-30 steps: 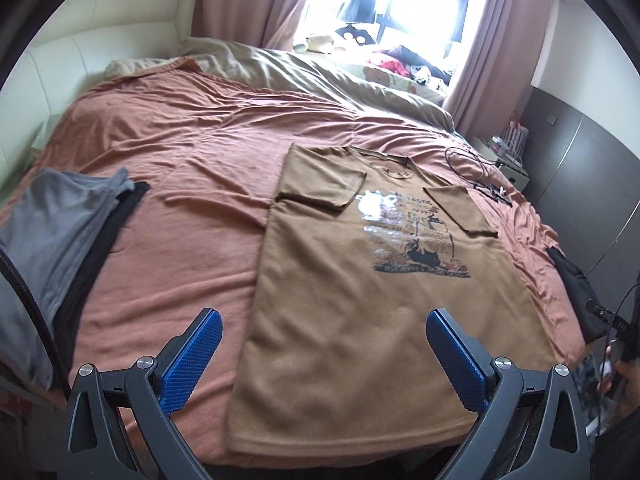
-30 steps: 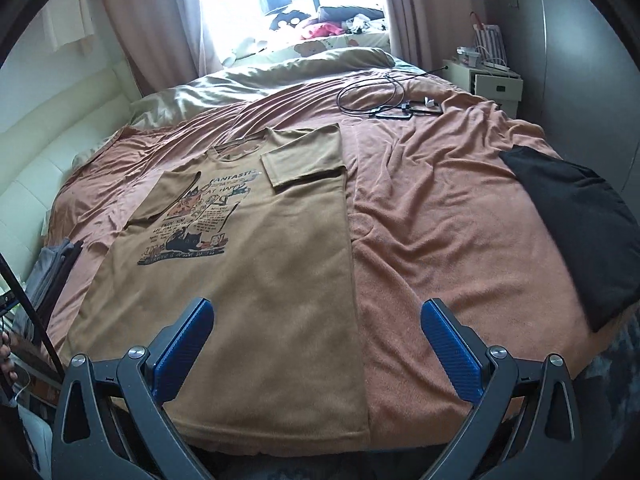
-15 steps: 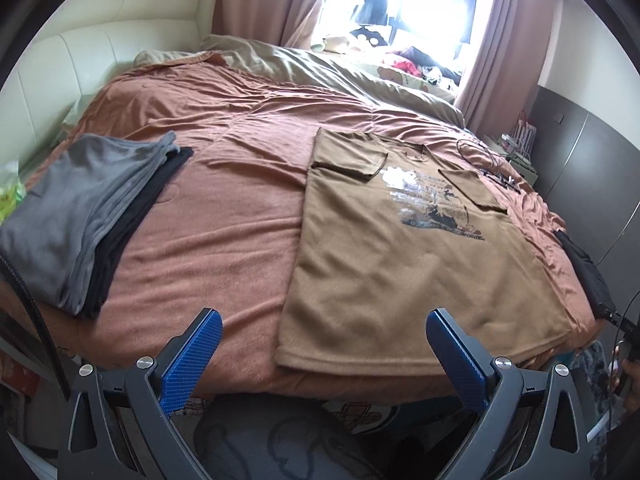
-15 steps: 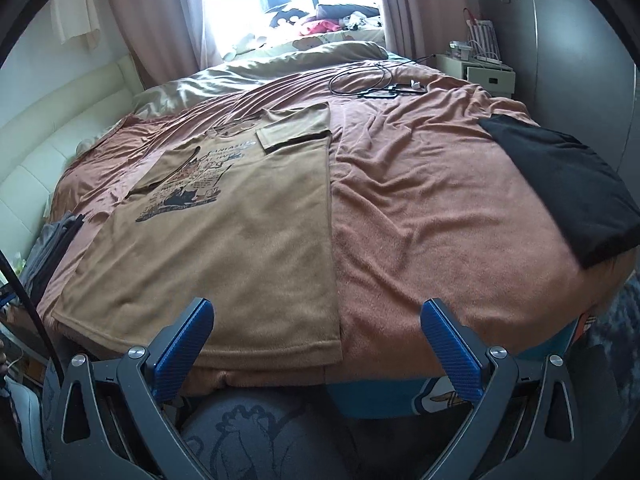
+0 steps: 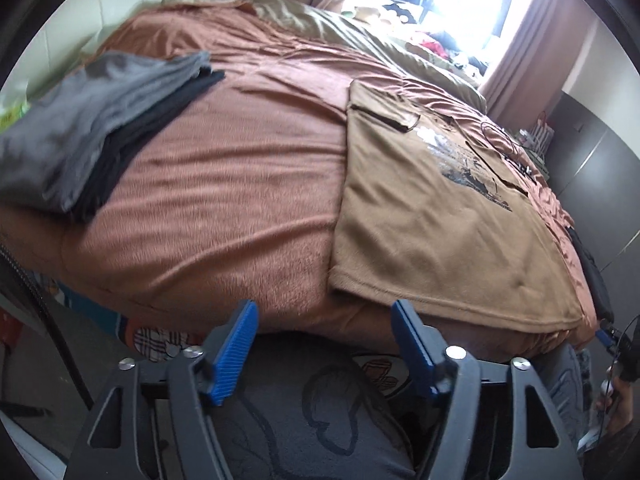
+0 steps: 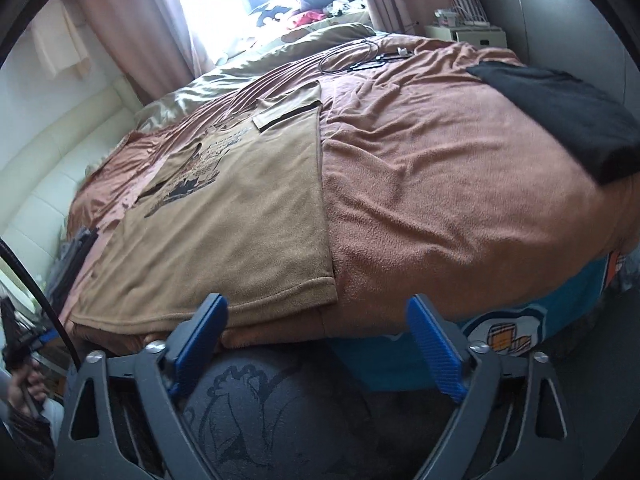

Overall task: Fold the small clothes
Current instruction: 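Move both open grippers down to the shirt's hem, then close the left gripper on the hem while the right gripper closes on it too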

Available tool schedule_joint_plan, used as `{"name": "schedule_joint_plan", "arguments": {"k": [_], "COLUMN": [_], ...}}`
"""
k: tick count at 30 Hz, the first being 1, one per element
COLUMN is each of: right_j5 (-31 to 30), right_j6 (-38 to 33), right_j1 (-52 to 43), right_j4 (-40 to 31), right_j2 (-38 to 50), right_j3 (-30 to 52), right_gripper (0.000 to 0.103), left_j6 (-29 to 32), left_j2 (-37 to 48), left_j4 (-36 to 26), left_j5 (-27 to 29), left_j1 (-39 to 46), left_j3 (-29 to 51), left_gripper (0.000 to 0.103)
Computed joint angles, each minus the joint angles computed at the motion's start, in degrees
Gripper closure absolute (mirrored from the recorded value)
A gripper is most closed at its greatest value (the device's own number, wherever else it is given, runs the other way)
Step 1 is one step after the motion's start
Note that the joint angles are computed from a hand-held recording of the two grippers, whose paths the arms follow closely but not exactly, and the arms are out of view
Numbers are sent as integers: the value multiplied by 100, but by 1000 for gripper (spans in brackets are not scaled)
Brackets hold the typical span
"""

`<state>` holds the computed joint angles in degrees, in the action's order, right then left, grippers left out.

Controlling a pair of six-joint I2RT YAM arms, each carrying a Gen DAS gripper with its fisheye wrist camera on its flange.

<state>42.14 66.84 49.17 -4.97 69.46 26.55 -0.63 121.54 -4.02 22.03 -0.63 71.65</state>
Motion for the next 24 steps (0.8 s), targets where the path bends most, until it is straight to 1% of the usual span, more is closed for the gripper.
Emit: {"name": "schedule_joint_plan", "arguments": {"k": [1, 3, 7, 11, 13, 17, 19, 22, 24], "right_j5": [-87, -272, -534, -735, -848, -1149, -1326, -1521, -1790], "right_j6": [-14, -63, -9, -14, -36, -96, -145, -253, -356], "right_j1": [-59, -204, -445, -671, -780, -1104, -1256, -1415, -1644], "right_j4": [158, 453, 1223, 2001, 2373, 2892, 3182, 3532, 3850], "right_j2": [-18, -36, 132, 154, 173, 263, 317, 377, 420], "right_j3": [-91, -256, -595, -972, -1165, -1385, -1496, -1607, -1694], "right_gripper": [24, 27, 42, 43, 43, 43, 43, 43, 43], "left_j6": [-40, -168, -456, -632, -699, -717, -777, -872, -919], "left_j2": [82, 248, 483, 581, 649, 993, 1169, 1332, 1401], "left_j4": [7, -8, -29, -5, -61, -453, -582, -646, -705], "left_j5": [77, 317, 613, 832, 840, 721, 607, 507, 503], "left_j1": [19, 60, 60, 19, -15, -100, -129, -159, -162], "left_j3": [36, 136, 356, 521, 678, 1255, 1511, 1726, 1844], "left_gripper": [41, 46, 53, 55, 55, 55, 60, 64, 66]}}
